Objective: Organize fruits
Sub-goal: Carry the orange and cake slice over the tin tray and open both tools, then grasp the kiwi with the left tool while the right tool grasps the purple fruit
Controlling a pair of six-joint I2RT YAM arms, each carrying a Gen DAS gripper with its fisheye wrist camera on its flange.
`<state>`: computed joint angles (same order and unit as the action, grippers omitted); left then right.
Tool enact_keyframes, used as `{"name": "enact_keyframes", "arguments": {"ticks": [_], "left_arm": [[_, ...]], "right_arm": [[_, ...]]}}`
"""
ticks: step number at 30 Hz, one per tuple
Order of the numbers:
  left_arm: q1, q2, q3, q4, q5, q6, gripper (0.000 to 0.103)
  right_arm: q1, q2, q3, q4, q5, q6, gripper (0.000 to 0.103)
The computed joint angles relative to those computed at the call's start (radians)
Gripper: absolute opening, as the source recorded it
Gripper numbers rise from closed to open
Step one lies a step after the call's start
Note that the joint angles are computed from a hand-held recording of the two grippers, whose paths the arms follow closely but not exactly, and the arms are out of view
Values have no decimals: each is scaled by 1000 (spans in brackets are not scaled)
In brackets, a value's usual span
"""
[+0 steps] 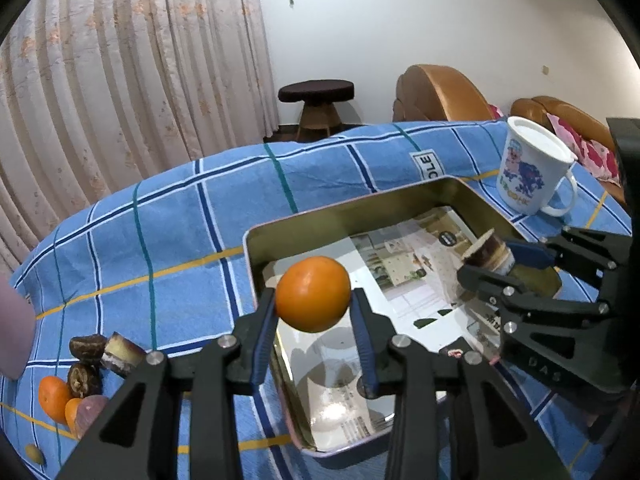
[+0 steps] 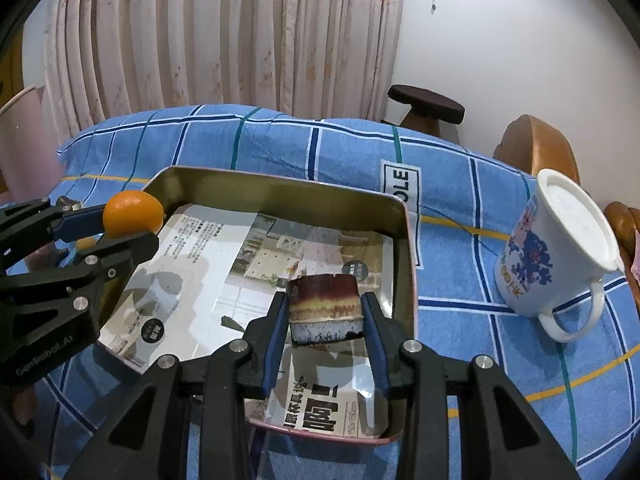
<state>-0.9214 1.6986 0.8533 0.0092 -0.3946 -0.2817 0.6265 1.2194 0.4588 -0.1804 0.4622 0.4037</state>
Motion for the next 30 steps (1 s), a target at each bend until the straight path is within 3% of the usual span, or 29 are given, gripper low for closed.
{"name": "enact_keyframes", "arguments": {"ticks": [1,5,6,14,18,22,26,30], "left_arm": [[-2,-7,-4,2,-1,-1,48],[-19,-78,-50,30,-31,8,76],[-24,-95,-58,29,-50,11,78],[-8,-329,-200,-37,-88,9,78],[83,-515,-315,-124,-79,17,78],[276,-714,-432,-201,-26,93,78],[569,-861,-512,-241,110,223,78],[852,-886,-565,-208,254,354,78]], "right_arm": [[-1,-1,0,2,-9,1,39],[25,-10,7,-26,7,13,39],[37,-16,11,-43,20,21,39],[200,-100,75,-199,175,154,42],[333,-10,180,-201,231,172,52],[432,131,303,-157,229,148,52],[479,276,416,-106,187,119,52],[502,424,514,-79,160,116,53]]}}
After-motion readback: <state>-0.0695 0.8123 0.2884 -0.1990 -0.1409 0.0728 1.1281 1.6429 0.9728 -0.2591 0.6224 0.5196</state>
